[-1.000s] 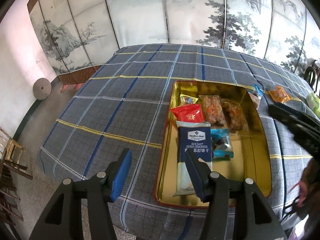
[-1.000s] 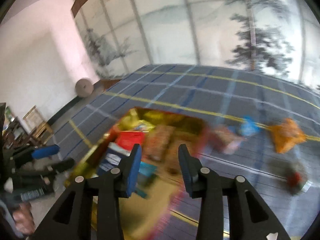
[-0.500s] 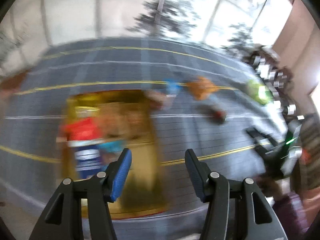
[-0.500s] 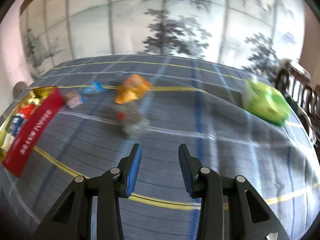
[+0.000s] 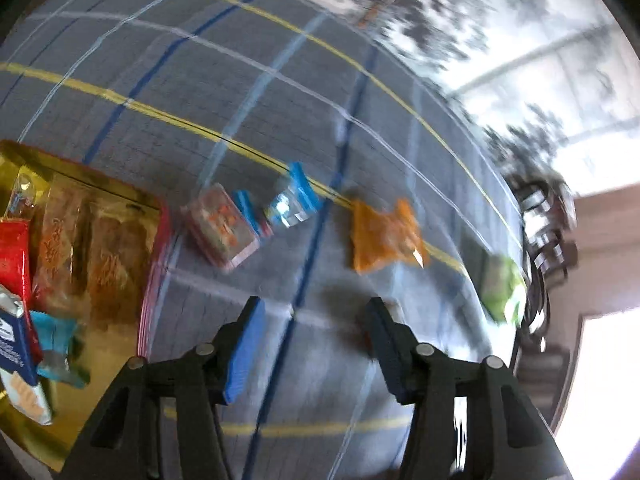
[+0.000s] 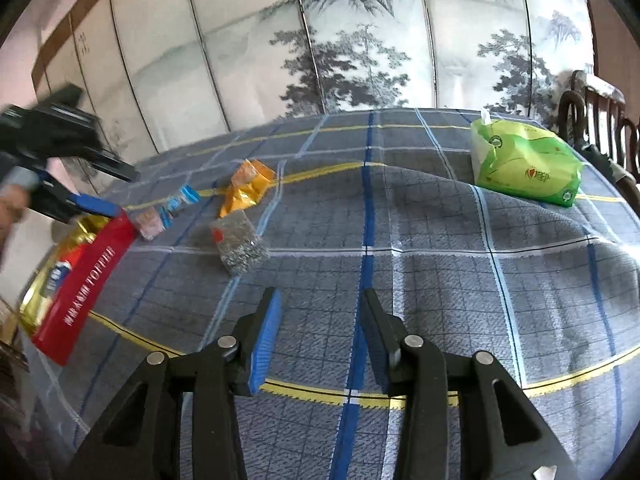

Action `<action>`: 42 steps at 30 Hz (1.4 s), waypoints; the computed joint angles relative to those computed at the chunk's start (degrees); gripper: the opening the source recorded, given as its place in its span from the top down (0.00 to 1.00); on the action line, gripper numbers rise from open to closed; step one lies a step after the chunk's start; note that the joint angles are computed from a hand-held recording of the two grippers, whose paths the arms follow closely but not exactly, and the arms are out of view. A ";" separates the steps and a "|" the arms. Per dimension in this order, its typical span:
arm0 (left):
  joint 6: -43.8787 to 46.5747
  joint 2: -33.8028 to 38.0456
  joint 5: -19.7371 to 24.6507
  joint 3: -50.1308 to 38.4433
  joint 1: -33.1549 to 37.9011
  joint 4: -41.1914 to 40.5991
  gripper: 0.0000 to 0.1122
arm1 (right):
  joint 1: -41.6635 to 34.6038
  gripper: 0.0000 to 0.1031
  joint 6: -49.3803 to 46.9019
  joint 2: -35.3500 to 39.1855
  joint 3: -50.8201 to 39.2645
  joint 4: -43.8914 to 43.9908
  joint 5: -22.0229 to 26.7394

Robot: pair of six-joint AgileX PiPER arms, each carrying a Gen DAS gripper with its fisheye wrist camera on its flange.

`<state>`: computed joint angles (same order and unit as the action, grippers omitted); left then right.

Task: Organize snacks
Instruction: 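Grasp the brown rectangular cake packet on the table with the right gripper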

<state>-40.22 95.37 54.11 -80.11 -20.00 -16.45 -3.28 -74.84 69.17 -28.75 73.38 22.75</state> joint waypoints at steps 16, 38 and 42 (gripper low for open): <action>-27.87 5.77 1.41 -2.28 -2.09 16.78 0.72 | -6.63 0.54 -9.78 0.68 0.31 6.04 10.62; -32.80 -23.02 9.28 14.71 -21.59 38.82 0.65 | 17.81 0.57 -1.06 25.60 -34.25 -7.62 19.10; -31.26 -28.46 10.63 18.79 -21.74 39.53 0.65 | 25.61 0.66 9.78 37.28 -49.03 -18.14 18.39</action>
<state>-71.47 66.91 64.74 -61.32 -41.74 23.08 22.33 -65.06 106.46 -77.77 55.24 41.14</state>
